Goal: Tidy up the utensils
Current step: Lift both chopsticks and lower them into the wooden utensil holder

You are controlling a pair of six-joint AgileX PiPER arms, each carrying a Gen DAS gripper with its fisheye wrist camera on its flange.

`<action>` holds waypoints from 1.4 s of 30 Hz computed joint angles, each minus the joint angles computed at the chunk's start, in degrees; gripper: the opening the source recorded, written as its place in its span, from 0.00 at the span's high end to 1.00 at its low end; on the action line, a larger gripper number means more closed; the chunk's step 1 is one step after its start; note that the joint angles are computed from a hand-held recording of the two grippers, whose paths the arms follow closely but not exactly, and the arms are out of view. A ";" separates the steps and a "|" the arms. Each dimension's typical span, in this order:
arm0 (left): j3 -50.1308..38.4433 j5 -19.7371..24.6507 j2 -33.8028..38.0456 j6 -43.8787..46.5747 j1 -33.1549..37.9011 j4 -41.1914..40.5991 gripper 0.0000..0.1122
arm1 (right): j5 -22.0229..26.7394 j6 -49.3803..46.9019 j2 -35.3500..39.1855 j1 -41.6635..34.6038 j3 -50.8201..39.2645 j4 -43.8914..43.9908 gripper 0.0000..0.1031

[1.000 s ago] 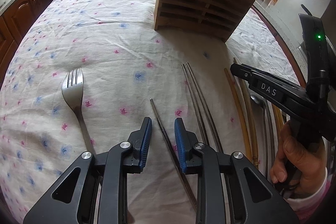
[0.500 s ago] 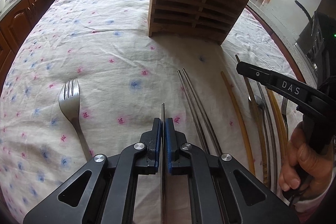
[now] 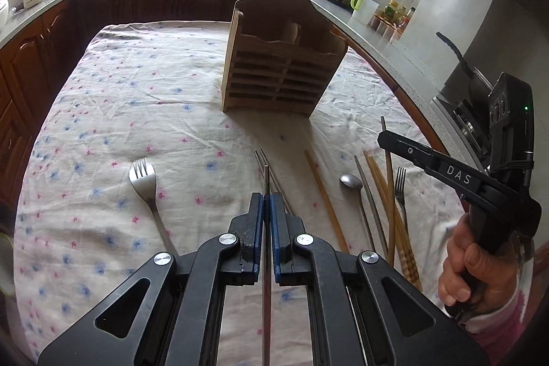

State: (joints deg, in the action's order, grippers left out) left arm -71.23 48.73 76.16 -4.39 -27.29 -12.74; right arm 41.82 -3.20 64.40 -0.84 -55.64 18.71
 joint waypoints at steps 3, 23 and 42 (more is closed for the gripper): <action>-0.07 0.73 -2.69 2.39 2.32 -3.56 0.97 | 1.01 1.48 -2.78 0.88 -0.32 -1.47 0.95; -1.28 1.07 -10.23 12.17 10.57 -16.44 0.97 | 5.24 -2.60 -9.34 -2.14 -6.89 3.46 0.95; -14.97 -3.47 -1.89 12.93 11.35 -17.43 0.97 | 1.68 -7.90 -2.44 -6.45 -17.52 8.97 0.95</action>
